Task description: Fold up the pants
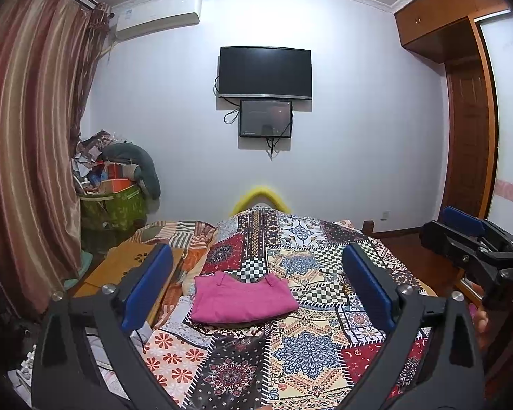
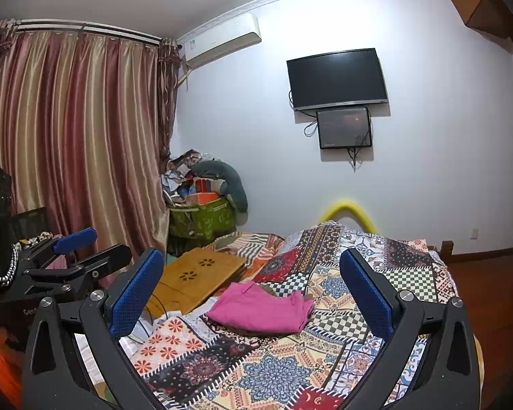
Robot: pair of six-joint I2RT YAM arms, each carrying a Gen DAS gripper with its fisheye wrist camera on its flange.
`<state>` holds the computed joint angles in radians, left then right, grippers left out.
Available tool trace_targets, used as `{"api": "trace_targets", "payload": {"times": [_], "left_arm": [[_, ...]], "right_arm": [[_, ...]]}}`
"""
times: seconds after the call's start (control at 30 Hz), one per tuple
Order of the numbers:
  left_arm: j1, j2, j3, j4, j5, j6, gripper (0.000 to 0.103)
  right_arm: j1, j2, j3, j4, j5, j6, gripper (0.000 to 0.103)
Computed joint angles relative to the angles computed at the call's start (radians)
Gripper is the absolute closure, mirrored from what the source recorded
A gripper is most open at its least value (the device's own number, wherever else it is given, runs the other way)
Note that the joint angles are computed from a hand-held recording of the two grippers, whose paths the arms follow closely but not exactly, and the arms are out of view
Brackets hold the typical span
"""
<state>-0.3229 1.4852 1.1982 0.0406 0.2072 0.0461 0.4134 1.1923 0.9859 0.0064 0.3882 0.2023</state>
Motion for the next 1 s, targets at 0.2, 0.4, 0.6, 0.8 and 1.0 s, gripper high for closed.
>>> {"api": "trace_targets", "payload": {"times": [0.2,0.4,0.6,0.8,1.0], "left_arm": [[-0.010,-0.003,-0.001,-0.005,-0.003,0.005,0.001],[-0.010,0.000,0.007,-0.015,0.000,0.006,0.001],[-0.010,-0.003,0.005,-0.015,0.002,0.007,0.001],[-0.008,-0.008,-0.001,-0.012,0.007,0.006,0.001],[-0.007,-0.008,-0.001,-0.012,0.009,0.005,0.001]], "right_arm": [[0.000,-0.007,-0.010,0.009,0.002,0.001,0.000],[0.002,-0.007,-0.013,0.014,0.005,0.004,0.000],[0.005,-0.012,-0.016,0.013,0.012,0.000,0.000],[0.003,-0.011,-0.014,0.012,0.012,-0.002,0.000],[0.008,-0.011,-0.011,0.005,0.016,-0.002,0.000]]}}
